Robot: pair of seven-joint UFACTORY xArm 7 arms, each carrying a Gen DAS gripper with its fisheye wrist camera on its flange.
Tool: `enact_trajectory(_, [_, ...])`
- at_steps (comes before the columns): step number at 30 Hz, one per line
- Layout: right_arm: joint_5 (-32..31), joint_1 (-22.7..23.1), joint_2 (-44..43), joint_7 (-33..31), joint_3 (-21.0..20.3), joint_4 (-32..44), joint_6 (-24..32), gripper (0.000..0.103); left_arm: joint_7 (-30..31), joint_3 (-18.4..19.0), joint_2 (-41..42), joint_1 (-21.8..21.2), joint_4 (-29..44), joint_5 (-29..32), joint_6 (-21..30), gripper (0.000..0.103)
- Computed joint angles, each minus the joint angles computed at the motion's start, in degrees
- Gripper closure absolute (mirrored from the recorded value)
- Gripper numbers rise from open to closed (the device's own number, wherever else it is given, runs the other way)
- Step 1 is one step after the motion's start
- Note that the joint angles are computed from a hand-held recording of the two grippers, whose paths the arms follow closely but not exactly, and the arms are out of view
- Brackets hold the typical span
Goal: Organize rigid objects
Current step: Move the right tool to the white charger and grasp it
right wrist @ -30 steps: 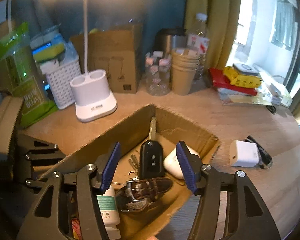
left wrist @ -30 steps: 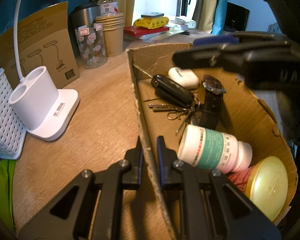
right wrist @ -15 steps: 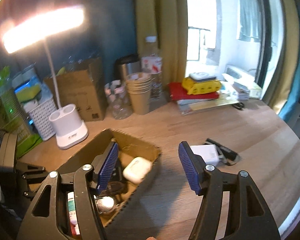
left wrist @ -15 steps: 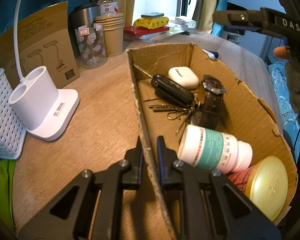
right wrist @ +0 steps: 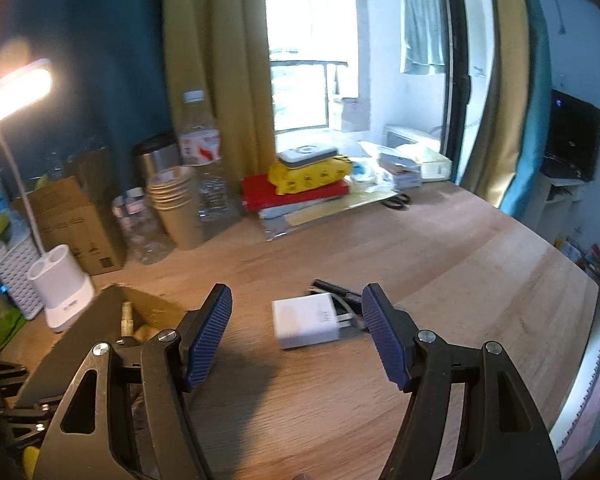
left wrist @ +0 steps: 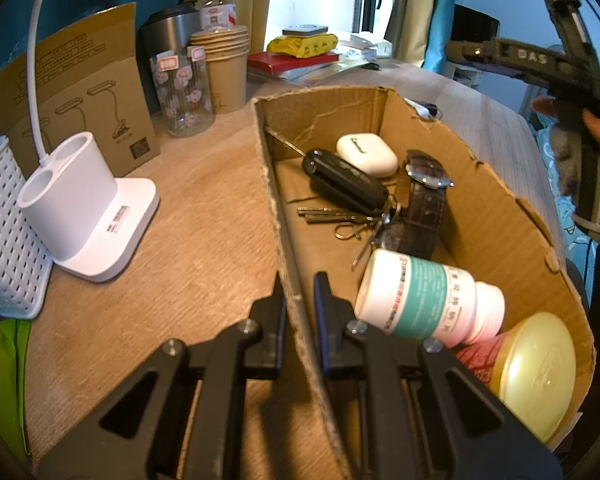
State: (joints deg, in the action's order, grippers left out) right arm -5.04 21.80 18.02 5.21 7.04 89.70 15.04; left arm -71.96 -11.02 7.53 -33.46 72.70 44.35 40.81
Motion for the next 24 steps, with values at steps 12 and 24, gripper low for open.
enact_trajectory(12, [-5.1,1.0,6.3,1.4,-2.3,5.0,-1.2,0.032,-0.3,0.0,-0.1,0.0,-0.2,0.1,-0.1,0.09])
enact_trajectory(24, [-3.7,3.1,15.5,-7.1,-2.0,17.3,9.4,0.032,-0.3,0.0,-0.1,0.1,-0.3,0.0,-0.1,0.089])
